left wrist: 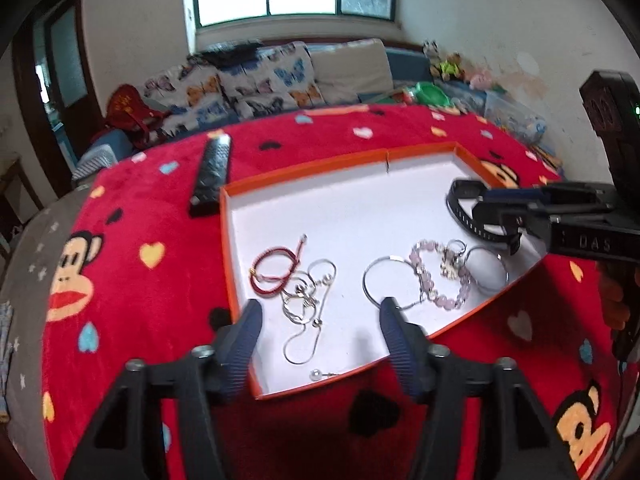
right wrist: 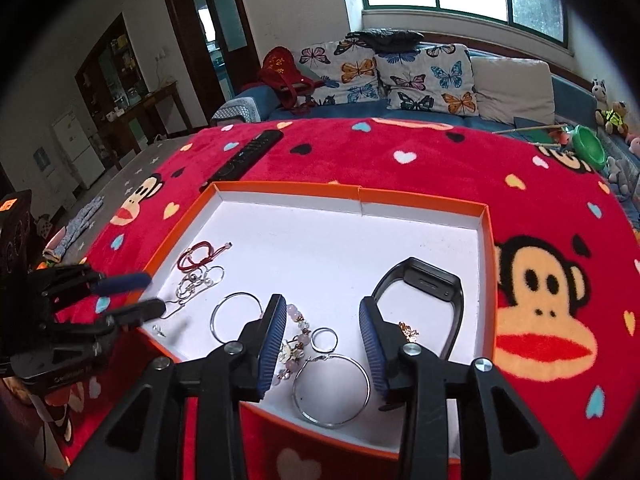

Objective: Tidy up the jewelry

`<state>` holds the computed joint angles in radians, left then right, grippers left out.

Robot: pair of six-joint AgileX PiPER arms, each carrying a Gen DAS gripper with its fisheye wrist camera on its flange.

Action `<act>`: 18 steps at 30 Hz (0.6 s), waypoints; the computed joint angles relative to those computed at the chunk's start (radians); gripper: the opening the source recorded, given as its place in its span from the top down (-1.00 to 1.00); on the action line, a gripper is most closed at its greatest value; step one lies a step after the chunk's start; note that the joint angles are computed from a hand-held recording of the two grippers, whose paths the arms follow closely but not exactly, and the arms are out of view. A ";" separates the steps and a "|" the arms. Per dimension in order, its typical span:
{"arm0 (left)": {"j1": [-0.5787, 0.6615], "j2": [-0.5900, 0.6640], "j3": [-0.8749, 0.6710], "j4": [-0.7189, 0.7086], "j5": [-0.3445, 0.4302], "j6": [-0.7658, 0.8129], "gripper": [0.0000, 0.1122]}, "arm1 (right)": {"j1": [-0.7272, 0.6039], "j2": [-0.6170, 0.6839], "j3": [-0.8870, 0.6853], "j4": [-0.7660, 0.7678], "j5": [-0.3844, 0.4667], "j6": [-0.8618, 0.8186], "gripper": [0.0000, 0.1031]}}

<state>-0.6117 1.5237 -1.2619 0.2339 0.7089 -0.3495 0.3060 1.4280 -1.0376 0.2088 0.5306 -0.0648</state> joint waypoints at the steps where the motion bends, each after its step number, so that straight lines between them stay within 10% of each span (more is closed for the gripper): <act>1: -0.005 -0.008 -0.001 0.004 0.006 -0.006 -0.17 | 0.004 -0.009 0.003 -0.007 0.003 0.007 0.19; 18: -0.208 -0.216 0.065 0.234 0.208 -0.308 -0.41 | 0.144 -0.175 0.105 -0.229 0.065 0.306 0.05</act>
<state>-0.8199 1.3078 -1.1972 0.4674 0.9170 -0.6571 0.4503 1.2534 -0.9326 -0.0206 0.5956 0.2416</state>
